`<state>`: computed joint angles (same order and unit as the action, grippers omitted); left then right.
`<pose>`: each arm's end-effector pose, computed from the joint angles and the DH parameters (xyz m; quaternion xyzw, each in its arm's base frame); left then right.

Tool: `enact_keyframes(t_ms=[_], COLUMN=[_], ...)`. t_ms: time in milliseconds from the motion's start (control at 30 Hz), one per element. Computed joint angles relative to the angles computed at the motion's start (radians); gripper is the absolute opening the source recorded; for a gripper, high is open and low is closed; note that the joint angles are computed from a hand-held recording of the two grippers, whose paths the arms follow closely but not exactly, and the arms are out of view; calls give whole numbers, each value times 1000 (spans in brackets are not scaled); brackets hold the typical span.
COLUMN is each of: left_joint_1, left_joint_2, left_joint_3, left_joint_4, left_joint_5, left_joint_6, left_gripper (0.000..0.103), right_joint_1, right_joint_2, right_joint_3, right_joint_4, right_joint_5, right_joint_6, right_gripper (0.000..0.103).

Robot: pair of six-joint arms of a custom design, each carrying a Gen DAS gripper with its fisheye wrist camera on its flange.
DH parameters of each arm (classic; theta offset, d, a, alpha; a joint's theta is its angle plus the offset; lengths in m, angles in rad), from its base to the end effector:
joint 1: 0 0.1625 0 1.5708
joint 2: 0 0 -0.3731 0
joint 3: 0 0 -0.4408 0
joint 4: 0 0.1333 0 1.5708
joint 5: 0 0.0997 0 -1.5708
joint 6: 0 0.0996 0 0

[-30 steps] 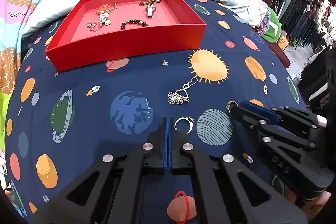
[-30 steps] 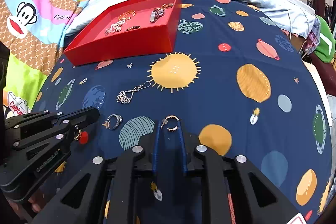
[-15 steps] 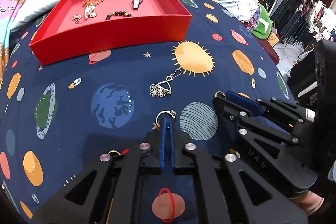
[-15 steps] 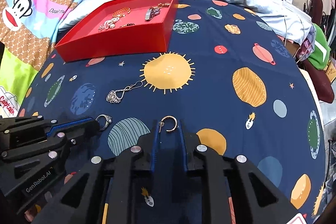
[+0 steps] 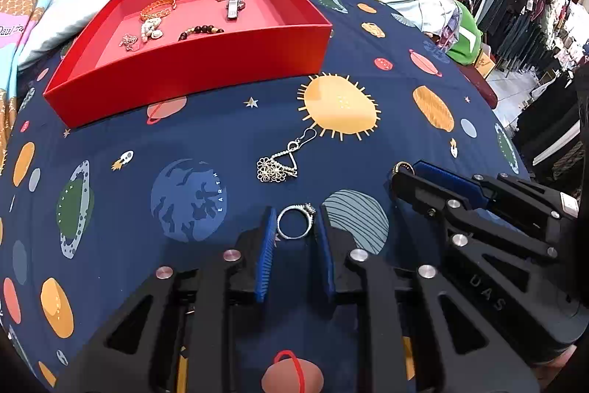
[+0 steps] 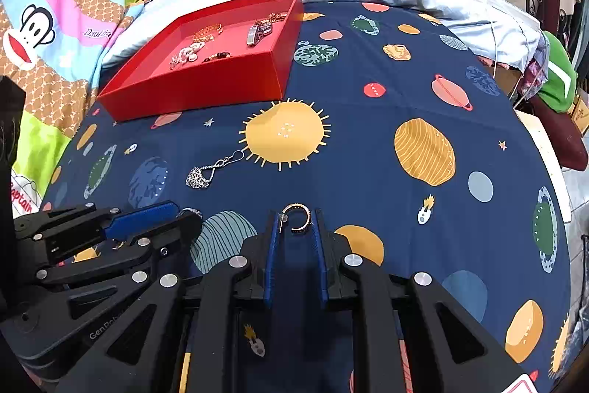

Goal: Organize jewelry
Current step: 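Carry both rings into the red tray and open both grippers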

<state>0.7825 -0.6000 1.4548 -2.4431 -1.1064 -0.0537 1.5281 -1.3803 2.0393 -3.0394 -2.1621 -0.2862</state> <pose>-0.3699 -0.6186 -0.0467 0.3476 0.9089 -0.1018 0.2065 0.0543 -0.5506 0.2741 -0.0071 -0.8867 0.3278 0.3259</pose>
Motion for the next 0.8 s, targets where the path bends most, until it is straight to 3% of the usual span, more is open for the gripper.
enact_keyframes(t_ms=[367, 600, 800], left_joint_1=[1, 3, 25], left_joint_2=[-46, -82, -59], left_joint_3=[30, 17, -81], left_joint_4=[-24, -82, -131], left_joint_5=[-10, 37, 92], left_joint_6=[-16, 4, 52], left_gripper=[21, 21, 21], right_joint_1=[24, 58, 88], right_joint_2=[-15, 4, 71], right_joint_3=[-2, -51, -162], right_joint_4=[-8, -22, -29], right_joint_5=[14, 30, 62], right_joint_6=[-6, -41, -98], right_gripper=[16, 16, 16])
